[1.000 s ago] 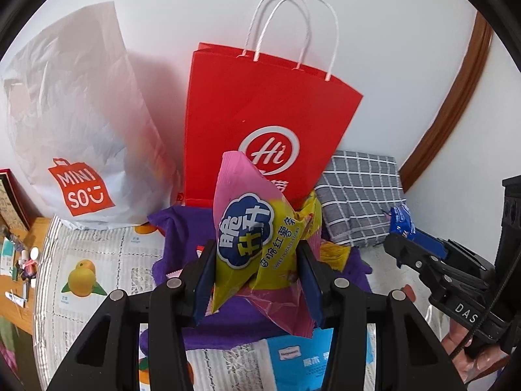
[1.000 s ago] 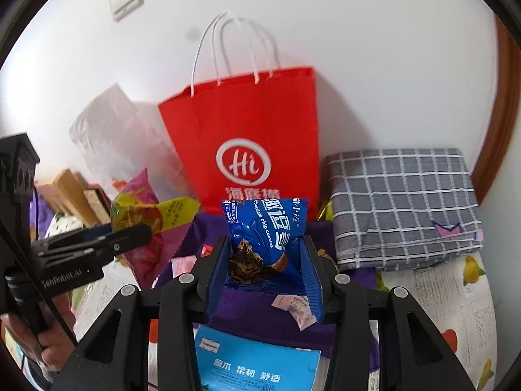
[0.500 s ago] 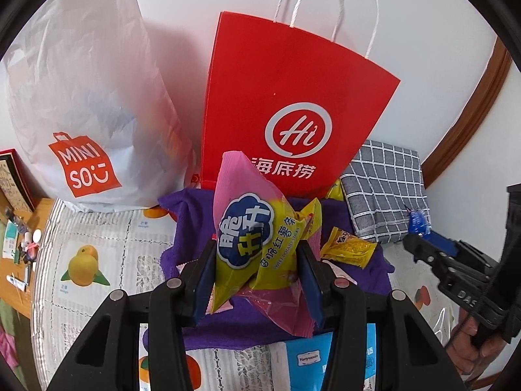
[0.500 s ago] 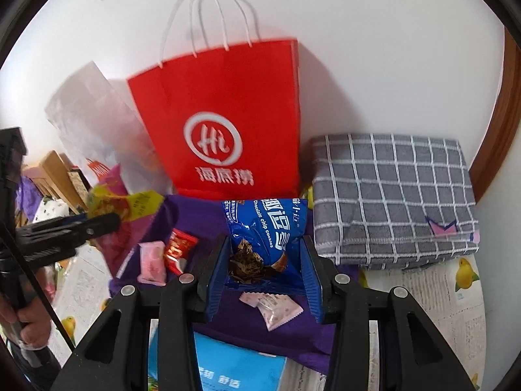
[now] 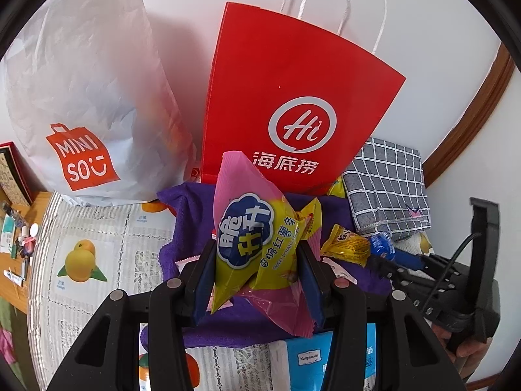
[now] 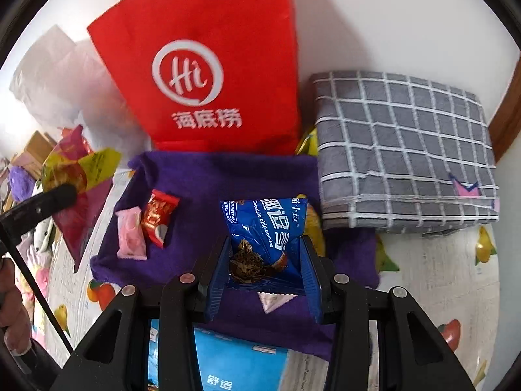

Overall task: Organize snacks
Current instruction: 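Open the right tool to drop the blue packet onto the purple towel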

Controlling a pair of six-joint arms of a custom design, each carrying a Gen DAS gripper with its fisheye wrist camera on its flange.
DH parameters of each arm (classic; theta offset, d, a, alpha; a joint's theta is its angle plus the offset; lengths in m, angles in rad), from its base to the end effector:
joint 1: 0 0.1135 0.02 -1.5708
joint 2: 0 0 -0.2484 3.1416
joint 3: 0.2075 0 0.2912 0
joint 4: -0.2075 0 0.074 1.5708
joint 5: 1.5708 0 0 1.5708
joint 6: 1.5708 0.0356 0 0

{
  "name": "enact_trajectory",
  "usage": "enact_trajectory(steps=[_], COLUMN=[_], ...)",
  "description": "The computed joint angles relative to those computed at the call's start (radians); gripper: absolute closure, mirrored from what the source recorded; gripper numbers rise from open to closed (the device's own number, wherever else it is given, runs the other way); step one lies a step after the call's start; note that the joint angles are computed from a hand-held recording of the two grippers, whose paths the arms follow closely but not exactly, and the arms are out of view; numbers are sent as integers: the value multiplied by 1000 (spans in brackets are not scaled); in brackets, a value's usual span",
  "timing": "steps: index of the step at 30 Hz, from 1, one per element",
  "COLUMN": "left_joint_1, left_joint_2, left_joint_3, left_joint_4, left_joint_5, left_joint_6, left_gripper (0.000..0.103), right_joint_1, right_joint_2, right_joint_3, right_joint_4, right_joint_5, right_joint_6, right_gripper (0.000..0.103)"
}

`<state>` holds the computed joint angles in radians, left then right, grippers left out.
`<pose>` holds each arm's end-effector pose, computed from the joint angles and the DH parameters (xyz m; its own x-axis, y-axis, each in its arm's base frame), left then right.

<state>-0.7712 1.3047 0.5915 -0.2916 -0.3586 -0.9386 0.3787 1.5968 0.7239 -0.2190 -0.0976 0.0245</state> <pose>0.2002 -0.1771 0.1215 -0.7753 -0.2999 -0.5559 -0.1823 0.9489 -0.2576 0.2830 0.1163 0.0849 -0.8344 -0.3058 -0.4585 -0.3893 0.9159 0.0977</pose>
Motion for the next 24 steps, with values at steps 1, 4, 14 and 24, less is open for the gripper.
enact_trajectory(steps=[1,4,14,24], left_joint_1=[2,5,19,32], left_joint_2=[0,-4,4,78], left_joint_3=[-1,-5,-5,22], left_joint_4=[1,1,4,13], left_joint_5=[2,4,22,53], left_joint_6=[0,-2,2,3], left_gripper=[58,58,58,58], right_joint_1=[7,9,13,8], right_joint_2=[15,72,200,208], right_joint_3=[6,38,118,134], right_joint_4=[-5,-31,-93,-103], right_joint_5=[11,9,20,62], right_joint_6=[-3,-5,23,35], right_gripper=[61,61,61,47])
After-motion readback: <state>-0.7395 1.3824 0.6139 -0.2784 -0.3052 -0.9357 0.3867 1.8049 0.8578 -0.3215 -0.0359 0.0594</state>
